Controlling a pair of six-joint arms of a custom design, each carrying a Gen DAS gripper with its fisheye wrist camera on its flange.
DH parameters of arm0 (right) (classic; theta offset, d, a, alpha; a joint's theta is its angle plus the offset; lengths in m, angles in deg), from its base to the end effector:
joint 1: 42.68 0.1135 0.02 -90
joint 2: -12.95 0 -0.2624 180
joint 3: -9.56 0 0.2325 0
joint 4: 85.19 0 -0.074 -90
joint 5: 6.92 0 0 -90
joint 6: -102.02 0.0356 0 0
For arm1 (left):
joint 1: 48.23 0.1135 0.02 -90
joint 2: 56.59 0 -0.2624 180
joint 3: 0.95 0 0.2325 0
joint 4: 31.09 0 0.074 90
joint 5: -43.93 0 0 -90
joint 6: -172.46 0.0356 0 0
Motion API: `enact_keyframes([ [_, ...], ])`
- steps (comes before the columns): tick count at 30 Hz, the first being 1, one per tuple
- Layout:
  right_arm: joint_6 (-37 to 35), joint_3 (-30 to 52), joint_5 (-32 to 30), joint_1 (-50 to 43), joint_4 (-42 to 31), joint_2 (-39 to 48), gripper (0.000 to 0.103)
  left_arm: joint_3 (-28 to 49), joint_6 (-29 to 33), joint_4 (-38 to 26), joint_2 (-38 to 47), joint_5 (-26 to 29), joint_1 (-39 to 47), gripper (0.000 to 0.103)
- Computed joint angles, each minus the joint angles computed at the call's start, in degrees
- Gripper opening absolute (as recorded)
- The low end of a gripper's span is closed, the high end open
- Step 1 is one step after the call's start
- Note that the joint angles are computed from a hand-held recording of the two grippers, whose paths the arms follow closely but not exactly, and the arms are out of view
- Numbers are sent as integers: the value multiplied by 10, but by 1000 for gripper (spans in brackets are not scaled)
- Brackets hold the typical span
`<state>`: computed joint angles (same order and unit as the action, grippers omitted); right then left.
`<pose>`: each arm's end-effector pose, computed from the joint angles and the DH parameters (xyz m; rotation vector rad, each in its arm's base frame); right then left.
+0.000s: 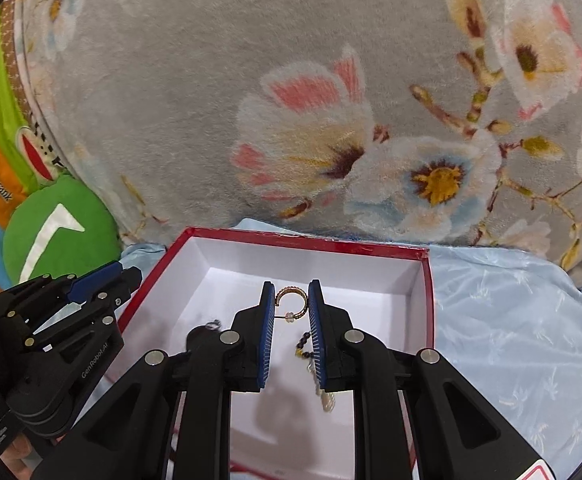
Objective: Organize jewelry
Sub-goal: 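Carry both hoop earrings into the red box and open both grippers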
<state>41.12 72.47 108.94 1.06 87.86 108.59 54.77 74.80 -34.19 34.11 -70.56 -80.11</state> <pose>0.2441 0.2121 0.1812 -0.0445 2.1898 0.2050 0.2604 -0.1446 0.1770 0.2296 2.1558 0.0853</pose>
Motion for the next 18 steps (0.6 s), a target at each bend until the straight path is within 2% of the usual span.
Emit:
enact_keyframes([
  [7,-17,50,-39,-44,14,95,15,76,-6,1,108,19,23,18],
  [18,-19,90,-70,-72,24,176,15,150,-9,-15,197,45,48,18],
])
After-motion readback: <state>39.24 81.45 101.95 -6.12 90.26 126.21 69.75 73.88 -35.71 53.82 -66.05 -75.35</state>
